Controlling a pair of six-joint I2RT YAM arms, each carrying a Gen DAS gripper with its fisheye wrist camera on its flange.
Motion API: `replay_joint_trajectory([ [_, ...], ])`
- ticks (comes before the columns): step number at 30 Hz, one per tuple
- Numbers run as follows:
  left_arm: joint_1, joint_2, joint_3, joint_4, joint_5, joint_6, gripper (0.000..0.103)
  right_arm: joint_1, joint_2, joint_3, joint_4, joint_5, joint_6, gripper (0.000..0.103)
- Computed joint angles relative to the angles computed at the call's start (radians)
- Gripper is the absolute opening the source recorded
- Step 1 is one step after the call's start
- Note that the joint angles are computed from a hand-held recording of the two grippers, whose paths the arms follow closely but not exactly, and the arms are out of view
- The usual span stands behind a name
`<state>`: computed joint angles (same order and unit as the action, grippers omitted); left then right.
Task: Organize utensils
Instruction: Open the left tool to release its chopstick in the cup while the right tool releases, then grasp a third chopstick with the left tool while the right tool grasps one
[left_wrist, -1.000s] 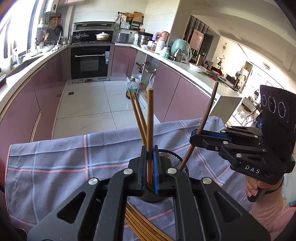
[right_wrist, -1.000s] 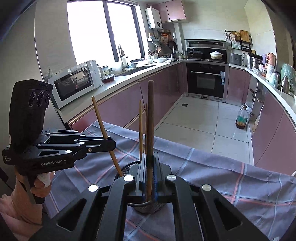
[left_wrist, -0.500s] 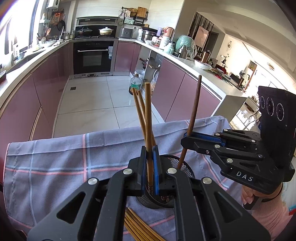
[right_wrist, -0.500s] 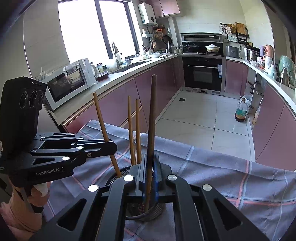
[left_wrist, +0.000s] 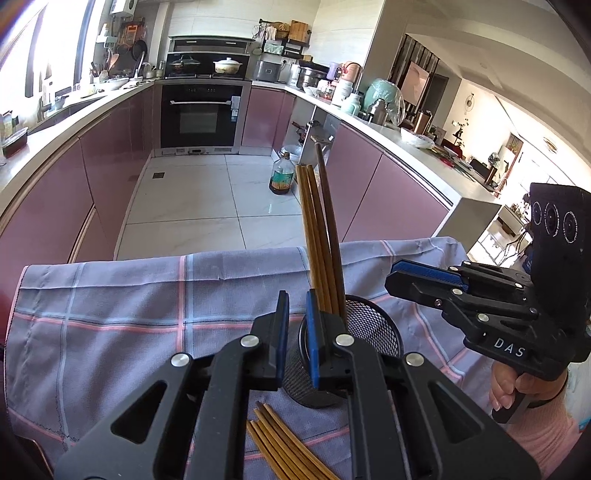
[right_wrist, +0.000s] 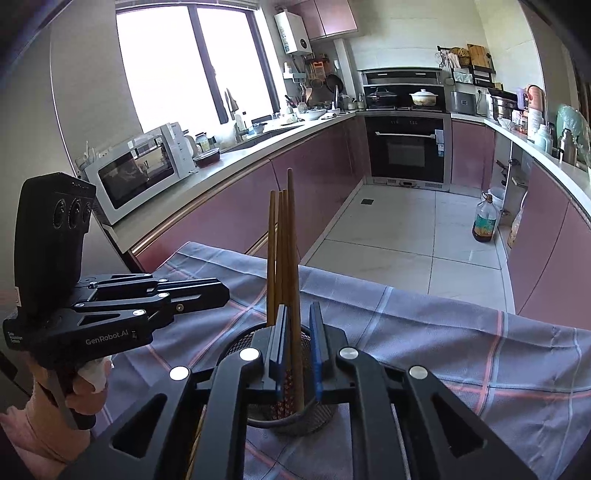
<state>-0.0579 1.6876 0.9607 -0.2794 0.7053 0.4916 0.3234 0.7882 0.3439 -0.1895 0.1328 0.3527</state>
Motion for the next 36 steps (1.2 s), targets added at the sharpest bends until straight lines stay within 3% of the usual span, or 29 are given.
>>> replay_joint_trajectory([
  [5,0.052,-0.107,-0.121,0.074,0.020,0.022,0.026,0.128,-0.131,-0.033,-0.063,0.084,0.040,0.021],
  [6,0.070,-0.125,-0.142,0.082,0.030,0.033,0.033,0.165,-0.154,-0.039,-0.077,0.109,0.052,0.022],
  [13,0.205,-0.205,-0.268,0.089,0.067,0.168,0.037,0.503,-0.215,-0.080,-0.139,0.295,0.185,0.029],
  [16,0.260,-0.193,-0.302,0.076,0.076,0.236,0.037,0.567,-0.118,-0.108,-0.084,0.298,0.250,0.029],
  [23,0.335,-0.076,-0.343,0.073,0.039,0.368,0.037,0.549,0.221,-0.177,0.192,0.179,0.351,0.029],
  [27,0.350,0.004,-0.358,0.096,0.011,0.412,0.036,0.576,0.373,-0.179,0.289,0.183,0.391,0.029],
  [36,0.348,0.090,-0.388,0.125,-0.018,0.460,0.035,0.621,0.508,-0.165,0.357,0.188,0.451,0.027],
])
